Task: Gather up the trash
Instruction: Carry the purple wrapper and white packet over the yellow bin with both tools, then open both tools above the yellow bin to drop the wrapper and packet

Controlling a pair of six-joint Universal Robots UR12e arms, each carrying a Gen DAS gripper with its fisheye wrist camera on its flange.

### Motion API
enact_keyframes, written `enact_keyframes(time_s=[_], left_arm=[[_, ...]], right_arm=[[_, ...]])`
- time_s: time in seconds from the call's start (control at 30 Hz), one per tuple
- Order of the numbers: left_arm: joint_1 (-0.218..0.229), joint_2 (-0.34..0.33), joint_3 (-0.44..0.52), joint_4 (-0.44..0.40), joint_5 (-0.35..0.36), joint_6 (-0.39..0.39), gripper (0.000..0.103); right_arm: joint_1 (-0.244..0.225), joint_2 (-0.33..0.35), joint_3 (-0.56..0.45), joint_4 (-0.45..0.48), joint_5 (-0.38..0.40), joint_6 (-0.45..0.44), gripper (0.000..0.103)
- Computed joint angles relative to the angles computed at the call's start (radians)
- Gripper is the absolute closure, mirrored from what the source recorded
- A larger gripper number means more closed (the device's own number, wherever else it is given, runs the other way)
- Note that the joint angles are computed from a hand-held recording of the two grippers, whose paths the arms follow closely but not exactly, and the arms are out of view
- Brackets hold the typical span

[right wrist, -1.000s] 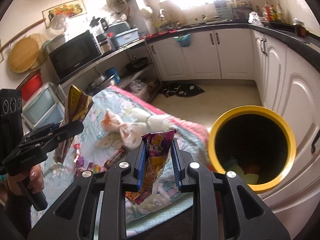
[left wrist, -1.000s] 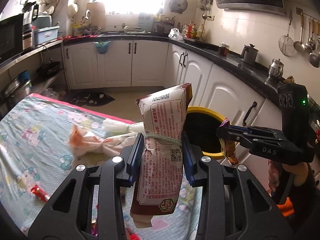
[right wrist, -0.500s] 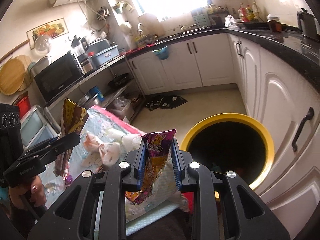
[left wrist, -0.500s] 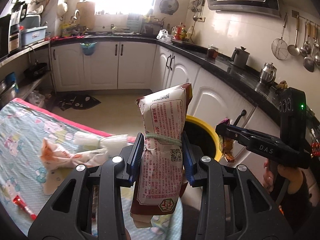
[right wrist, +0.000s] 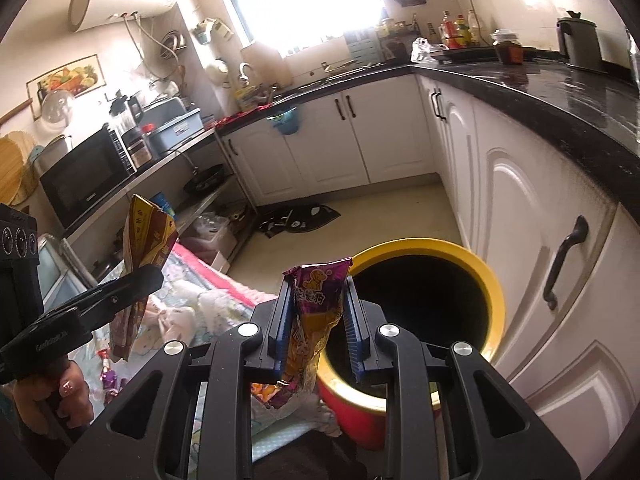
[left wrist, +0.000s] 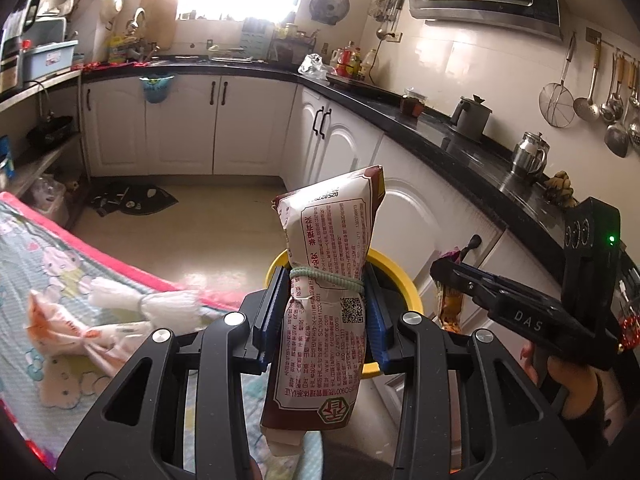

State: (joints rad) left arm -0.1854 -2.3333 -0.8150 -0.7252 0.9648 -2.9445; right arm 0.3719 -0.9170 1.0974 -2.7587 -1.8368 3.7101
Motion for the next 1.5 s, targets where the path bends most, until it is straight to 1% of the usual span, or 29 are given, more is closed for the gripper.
enact_keyframes(time_s=[0.3, 0.5, 0.63, 0.77, 1.07, 1.23, 1.37, 1.4, 1.43, 1.47, 1.5], left_arm=[[-0.026, -0.067, 0.105, -0.092, 0.003, 0.022, 0.074], [-0.041, -0.114, 0.178, -0.162, 0.015, 0.038, 0.074], [-0.049, -0.144, 0.224, -0.199, 0.026, 0.035, 0.074], [-0.058, -0.189, 0.3, -0.26, 0.039, 0.032, 0.074], [-0.072, -0.294, 0.486, -0.407, 0.056, 0.035, 0.073], [-0.076, -0.356, 0.598, -0.491, 0.063, 0.029, 0.073], [-0.077, -0.391, 0.66, -0.531, 0.062, 0.014, 0.073], [-0.077, -0.398, 0.672, -0.537, 0.062, 0.012, 0.071], [-0.076, -0.403, 0.68, -0.539, 0.064, 0.008, 0.067], [-0.076, -0.404, 0.68, -0.537, 0.066, 0.001, 0.056], [-0.074, -0.396, 0.662, -0.528, 0.063, -0.009, 0.052]], right_arm=[[-0.017, -0.002, 0.012, 0.012, -0.033, 0.018, 0.08], [-0.026, 0.009, 0.002, 0.064, -0.055, 0.03, 0.08], [-0.03, 0.019, -0.012, 0.101, -0.066, 0.036, 0.08], [-0.035, 0.034, -0.033, 0.148, -0.075, 0.031, 0.08], [-0.049, 0.067, -0.069, 0.242, -0.048, 0.044, 0.08], [-0.053, 0.079, -0.079, 0.274, -0.042, 0.051, 0.08], [-0.057, 0.086, -0.083, 0.284, -0.046, 0.062, 0.078], [-0.058, 0.087, -0.084, 0.285, -0.047, 0.066, 0.077], [-0.058, 0.087, -0.082, 0.286, -0.054, 0.073, 0.07], [-0.057, 0.086, -0.081, 0.286, -0.063, 0.081, 0.063], [-0.055, 0.087, -0.081, 0.284, -0.067, 0.09, 0.062]])
